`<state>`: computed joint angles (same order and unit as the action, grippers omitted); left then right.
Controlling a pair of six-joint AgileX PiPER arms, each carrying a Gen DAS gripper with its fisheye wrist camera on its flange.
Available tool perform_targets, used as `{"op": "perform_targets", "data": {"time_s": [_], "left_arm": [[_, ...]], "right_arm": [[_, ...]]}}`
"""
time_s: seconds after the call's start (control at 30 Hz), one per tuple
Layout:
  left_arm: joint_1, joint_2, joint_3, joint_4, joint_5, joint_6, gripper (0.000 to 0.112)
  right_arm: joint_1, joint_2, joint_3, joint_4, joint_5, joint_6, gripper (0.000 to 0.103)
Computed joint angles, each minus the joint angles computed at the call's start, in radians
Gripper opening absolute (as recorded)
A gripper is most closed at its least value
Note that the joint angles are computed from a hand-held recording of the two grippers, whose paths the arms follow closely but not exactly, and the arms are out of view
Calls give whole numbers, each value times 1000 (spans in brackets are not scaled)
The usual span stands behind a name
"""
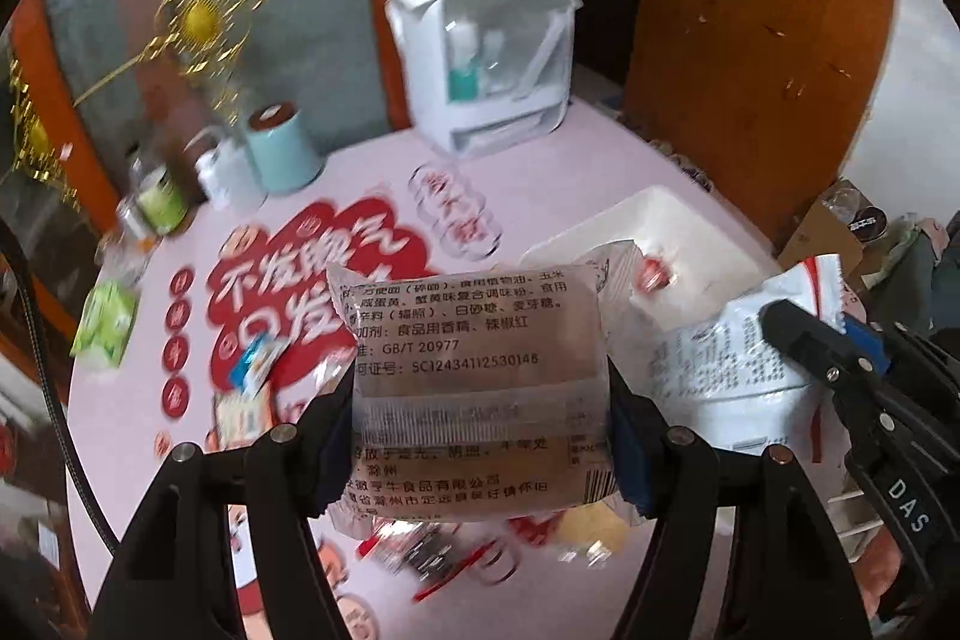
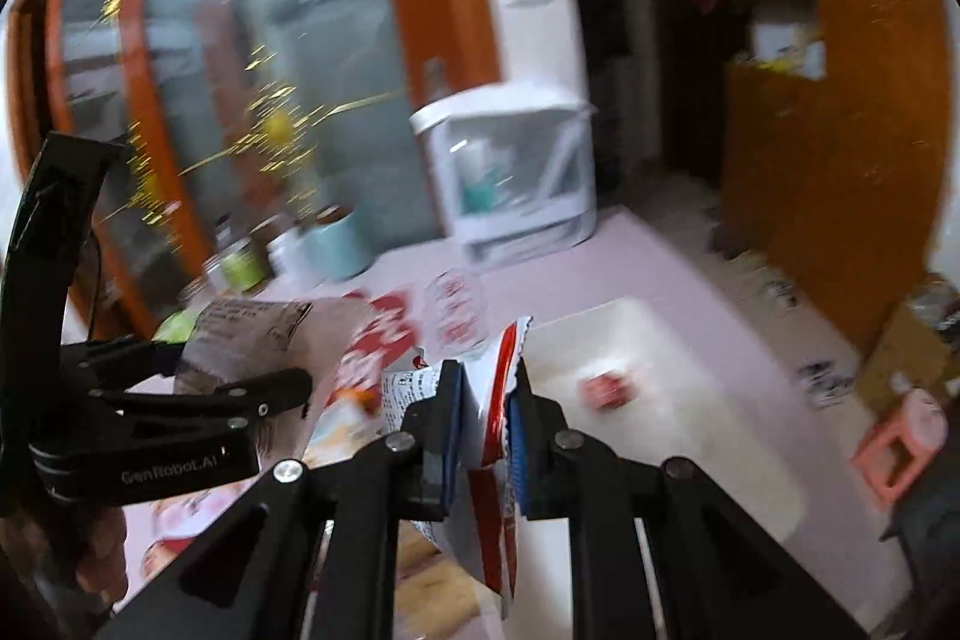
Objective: Organize snacks
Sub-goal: 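Carry both packets into the white tray and open both tools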
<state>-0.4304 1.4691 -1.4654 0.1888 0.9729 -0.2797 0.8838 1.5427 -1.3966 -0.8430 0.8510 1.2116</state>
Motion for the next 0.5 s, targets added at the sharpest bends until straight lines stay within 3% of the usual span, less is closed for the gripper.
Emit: {"op": "perform_targets", "data": {"time_s": [0.2, 0.5], "left_arm": [[-136, 170, -216, 75, 52, -93, 69], [-250, 416, -459, 100, 119, -117, 69]], "right_arm": [[-31, -78, 105, -146, 49, 145, 14], [-148, -111, 230, -104, 41, 151, 14]]}}
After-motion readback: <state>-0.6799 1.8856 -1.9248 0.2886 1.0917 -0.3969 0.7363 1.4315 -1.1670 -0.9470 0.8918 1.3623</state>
